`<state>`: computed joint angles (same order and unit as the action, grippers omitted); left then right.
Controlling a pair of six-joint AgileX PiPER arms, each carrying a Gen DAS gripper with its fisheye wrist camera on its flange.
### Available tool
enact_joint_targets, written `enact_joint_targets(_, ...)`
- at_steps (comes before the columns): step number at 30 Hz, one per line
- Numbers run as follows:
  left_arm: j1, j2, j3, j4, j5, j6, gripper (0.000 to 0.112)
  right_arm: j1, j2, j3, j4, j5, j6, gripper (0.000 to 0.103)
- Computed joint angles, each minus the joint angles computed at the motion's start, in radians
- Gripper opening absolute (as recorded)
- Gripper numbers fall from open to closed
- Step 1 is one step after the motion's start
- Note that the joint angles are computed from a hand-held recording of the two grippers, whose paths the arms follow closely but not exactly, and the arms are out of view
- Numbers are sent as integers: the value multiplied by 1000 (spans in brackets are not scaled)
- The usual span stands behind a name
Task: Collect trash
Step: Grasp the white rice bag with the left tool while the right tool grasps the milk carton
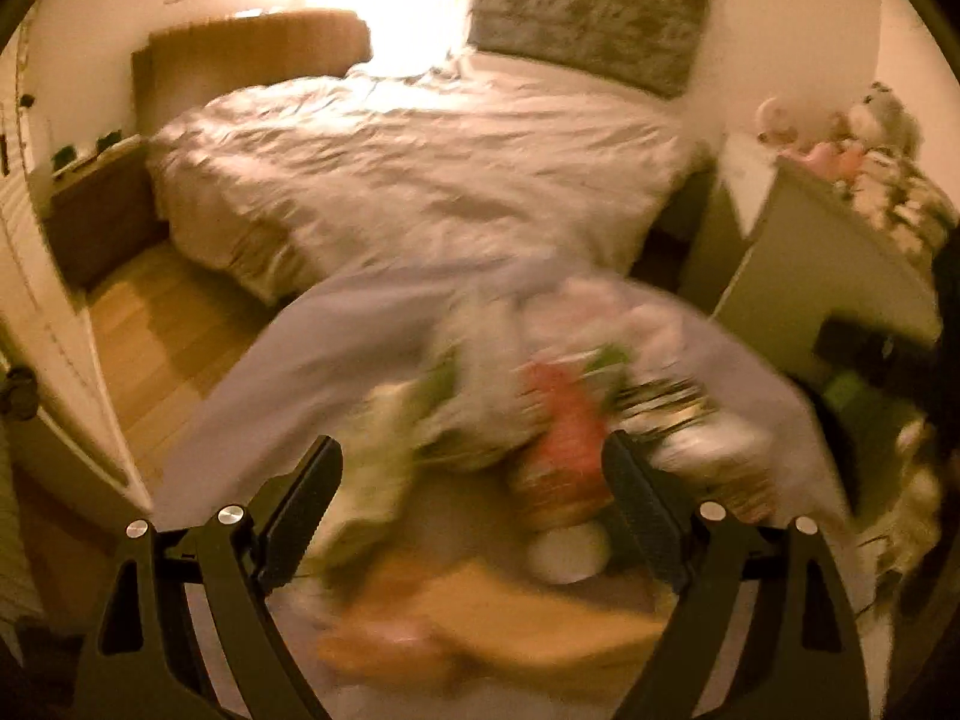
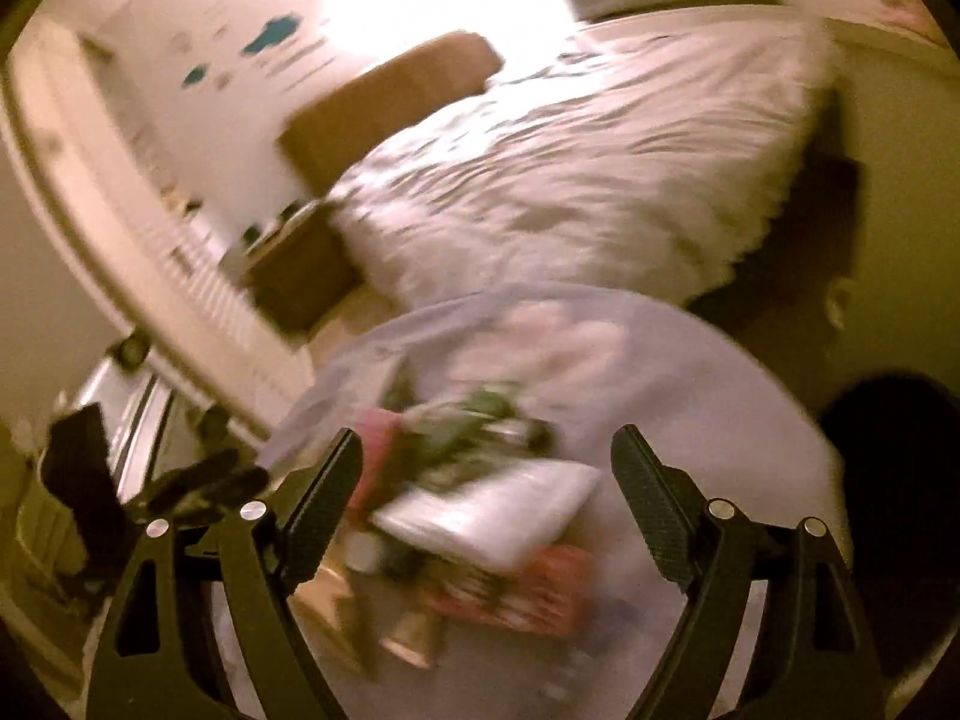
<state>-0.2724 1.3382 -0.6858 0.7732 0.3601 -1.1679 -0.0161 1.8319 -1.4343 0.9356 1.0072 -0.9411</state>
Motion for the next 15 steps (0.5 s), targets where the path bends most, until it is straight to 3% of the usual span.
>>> enact_joint_targets(5, 153, 46, 41, -124, -89, 264, 87, 209, 111, -193, -148, -3, 201, 84)
enact_joint_targets(9, 196, 79, 65, -123, -133, 318, 87, 327, 266, -413, -257, 46, 389, 84)
enact_joint_targets(15, 274, 162, 49, -419, -193, 671, 87, 414, 496, -745, -376, 161, 618, 84)
